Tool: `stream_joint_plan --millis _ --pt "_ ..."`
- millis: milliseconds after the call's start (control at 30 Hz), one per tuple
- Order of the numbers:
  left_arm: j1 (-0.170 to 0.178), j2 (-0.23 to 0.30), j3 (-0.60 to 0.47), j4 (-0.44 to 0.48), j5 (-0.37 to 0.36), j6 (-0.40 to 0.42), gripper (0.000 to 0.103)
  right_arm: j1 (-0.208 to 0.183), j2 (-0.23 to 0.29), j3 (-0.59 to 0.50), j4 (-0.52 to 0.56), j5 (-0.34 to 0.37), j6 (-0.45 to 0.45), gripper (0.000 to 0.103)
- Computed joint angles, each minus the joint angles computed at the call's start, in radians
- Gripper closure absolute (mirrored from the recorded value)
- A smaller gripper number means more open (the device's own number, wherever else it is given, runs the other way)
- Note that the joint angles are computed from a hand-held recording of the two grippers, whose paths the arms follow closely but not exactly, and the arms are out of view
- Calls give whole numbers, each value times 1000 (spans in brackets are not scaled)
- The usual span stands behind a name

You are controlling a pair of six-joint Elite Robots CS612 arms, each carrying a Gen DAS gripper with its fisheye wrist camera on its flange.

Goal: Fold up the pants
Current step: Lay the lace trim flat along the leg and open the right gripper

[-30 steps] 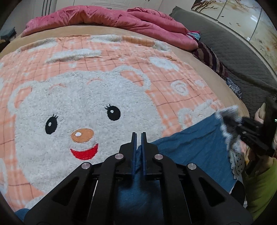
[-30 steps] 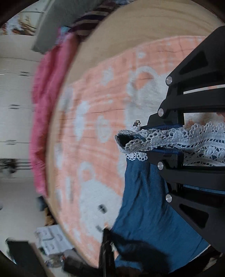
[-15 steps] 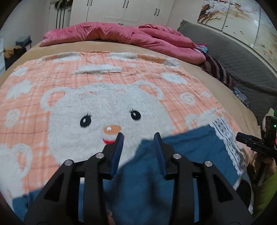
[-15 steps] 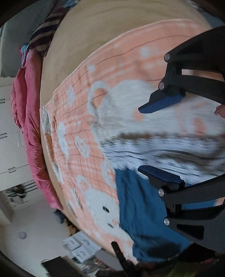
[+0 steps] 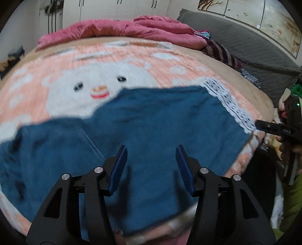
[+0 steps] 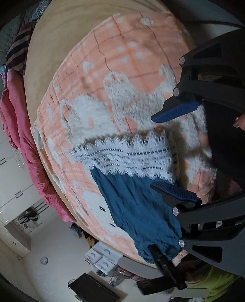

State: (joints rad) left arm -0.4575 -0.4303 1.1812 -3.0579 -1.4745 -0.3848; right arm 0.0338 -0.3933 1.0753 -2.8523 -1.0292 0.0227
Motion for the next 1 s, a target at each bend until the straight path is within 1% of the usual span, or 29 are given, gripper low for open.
stream_joint_plan --millis 33,100,133,200,267,300,333,367,433,467,533,567,600,633,667,733,767,833,967,1000 --pt "-3 0 5 2 6 -2 56 4 2 -7 16 -2 -14 40" --pt "-13 1 12 17 50 3 55 9 8 -19 38 -18 -20 40" --pt "-16 1 14 31 60 1 55 11 13 -28 56 -28 -14 40" --pt "-16 2 18 33 51 -9 54 12 17 -33 61 -34 8 40" --pt "-21 2 22 46 85 -5 54 14 15 -29 59 -38 12 40" --pt "-22 1 24 50 94 -6 54 14 16 -29 60 -38 16 44" --pt "-22 0 27 46 95 -9 54 12 16 -30 63 -36 27 53" --pt "-22 -2 31 45 97 -13 54 11 19 -34 63 -31 33 54" --pt "-24 -6 35 49 117 -18 50 5 23 -33 45 -6 58 65" --pt "-25 -8 37 49 125 -22 49 1 22 -27 35 8 70 68" --pt "-26 -13 44 42 142 -26 48 -1 18 -19 23 6 62 85" --pt "-26 -15 46 43 150 -29 47 -3 11 -4 -1 10 50 90" --pt "-25 -17 49 44 151 -33 46 -3 4 9 -19 7 43 92" --pt "-24 -20 51 50 154 -36 44 -2 -4 22 -32 -4 28 92" --pt "-24 -20 51 61 159 -37 44 1 -14 37 -40 -30 1 92" --pt "-23 -21 52 85 163 -44 44 10 -19 41 -19 -80 -25 91" --pt "-22 -20 52 95 166 -47 44 18 -19 40 -3 -119 -50 91" --pt "-21 -21 56 91 165 -45 44 34 -17 43 -13 -196 -96 86" --pt "-18 -26 64 106 194 -59 44 39 -17 48 -27 -228 -83 79" --pt "-15 -28 68 103 189 -66 44 40 -18 50 -31 -241 -81 73"
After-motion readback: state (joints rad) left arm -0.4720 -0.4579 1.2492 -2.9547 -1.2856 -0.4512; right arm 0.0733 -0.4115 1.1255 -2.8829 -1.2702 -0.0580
